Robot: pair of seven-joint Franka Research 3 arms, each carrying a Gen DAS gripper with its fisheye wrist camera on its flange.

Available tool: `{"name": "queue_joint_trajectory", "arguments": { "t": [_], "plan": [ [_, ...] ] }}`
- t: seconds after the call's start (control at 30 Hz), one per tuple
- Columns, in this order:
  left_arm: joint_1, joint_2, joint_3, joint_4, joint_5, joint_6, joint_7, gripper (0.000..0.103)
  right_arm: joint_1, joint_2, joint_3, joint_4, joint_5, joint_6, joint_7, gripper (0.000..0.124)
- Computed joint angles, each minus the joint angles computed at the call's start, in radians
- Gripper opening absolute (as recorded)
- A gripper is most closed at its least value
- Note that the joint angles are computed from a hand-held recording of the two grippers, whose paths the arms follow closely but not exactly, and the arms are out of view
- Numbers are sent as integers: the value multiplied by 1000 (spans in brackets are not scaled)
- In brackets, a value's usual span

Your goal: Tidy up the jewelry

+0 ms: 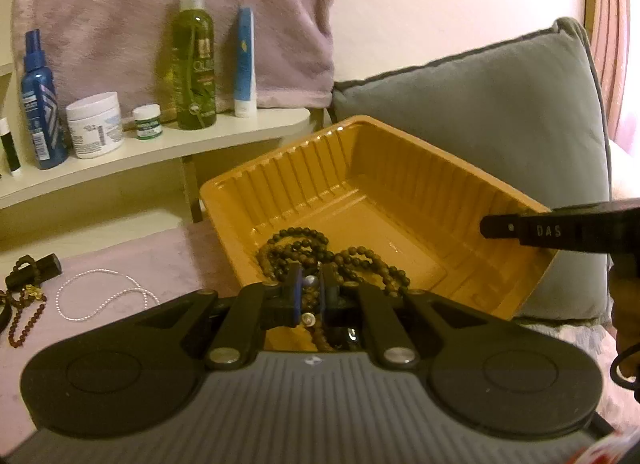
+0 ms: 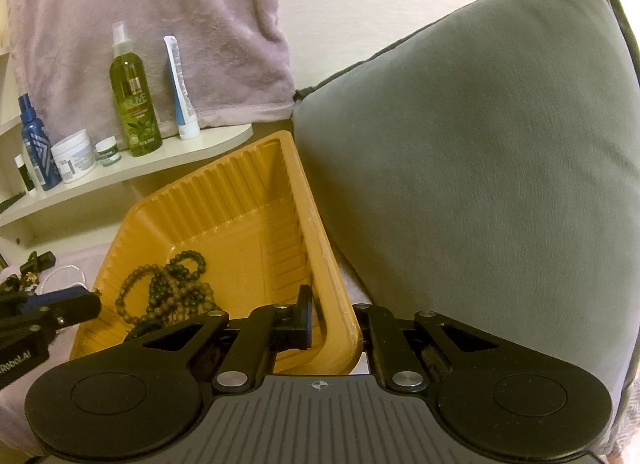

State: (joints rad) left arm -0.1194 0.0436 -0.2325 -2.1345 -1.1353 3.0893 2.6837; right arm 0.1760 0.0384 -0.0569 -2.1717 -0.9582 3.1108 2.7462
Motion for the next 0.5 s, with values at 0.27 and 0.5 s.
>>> {"name": "queue_joint_trajectory", "arguments": {
  "t": [0.27, 0.5],
  "plan": [
    [1, -3, -11, -16, -31, 47, 38, 16, 1, 0, 0, 0, -3, -1, 3, 8],
    [2, -30, 21, -42, -59, 85, 14, 16, -1, -2, 2, 0, -5, -2, 5, 8]
  ]
}}
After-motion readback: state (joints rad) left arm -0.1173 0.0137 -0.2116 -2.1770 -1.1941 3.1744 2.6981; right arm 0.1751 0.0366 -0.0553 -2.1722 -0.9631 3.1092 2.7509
